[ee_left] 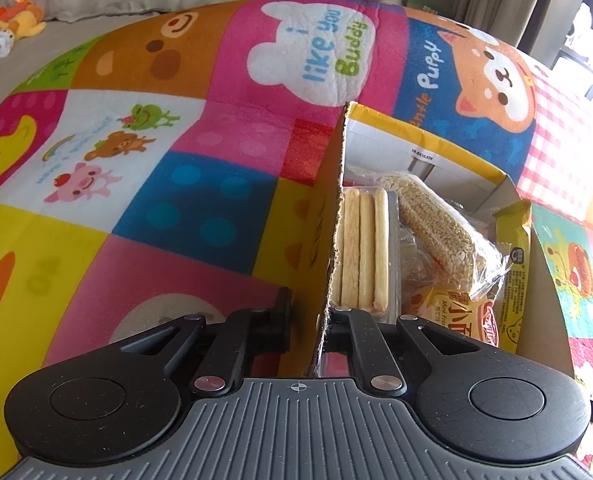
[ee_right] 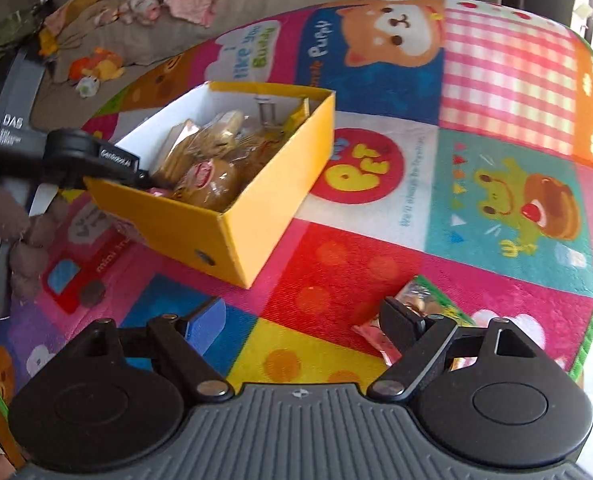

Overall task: Organize objects
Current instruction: 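Move the right gripper to the printed snack bag and close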

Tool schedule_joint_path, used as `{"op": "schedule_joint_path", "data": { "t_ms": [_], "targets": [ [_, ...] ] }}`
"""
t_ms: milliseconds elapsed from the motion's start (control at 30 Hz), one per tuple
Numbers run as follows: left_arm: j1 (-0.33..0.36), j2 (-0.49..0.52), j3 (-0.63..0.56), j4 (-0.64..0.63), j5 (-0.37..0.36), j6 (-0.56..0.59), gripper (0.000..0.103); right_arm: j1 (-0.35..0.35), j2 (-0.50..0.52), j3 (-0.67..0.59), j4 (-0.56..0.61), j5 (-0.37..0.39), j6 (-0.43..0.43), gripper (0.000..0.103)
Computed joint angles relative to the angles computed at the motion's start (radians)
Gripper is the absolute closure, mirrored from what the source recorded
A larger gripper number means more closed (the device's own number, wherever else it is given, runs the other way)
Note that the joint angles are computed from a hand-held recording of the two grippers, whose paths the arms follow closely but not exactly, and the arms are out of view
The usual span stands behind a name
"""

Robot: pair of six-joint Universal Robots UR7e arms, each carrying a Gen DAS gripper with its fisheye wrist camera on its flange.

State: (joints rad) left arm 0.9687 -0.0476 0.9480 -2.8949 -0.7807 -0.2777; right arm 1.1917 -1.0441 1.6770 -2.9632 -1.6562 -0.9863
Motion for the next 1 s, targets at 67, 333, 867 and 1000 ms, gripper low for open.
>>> {"op": "schedule_joint_path", "data": {
  "t_ms": [67, 333, 867, 1000],
  "targets": [
    [0.002, 0.003, -0.011, 0.012, -0.005, -0.001, 0.092, 0.009, 0.017, -0.005, -0.003, 0.008, 0.014, 0.035],
    [0.01, 0.054, -0.118, 0.058, -0.034, 0.037, 0.09, 0.031, 0.096, -0.103, -0.029, -0.025, 0.08, 0.042],
    [0.015, 0.056, -0.117, 0.035, -0.067, 0.063, 0.09, -0.044, 0.031, -0.065, -0.206, -0.088, 0.227, 0.017],
    [0.014, 0.055, -0.114, 0.035, -0.065, 0.06, 0.09, -0.045, 0.057, -0.081, -0.146, -0.09, 0.281, 0.017]
  ]
}}
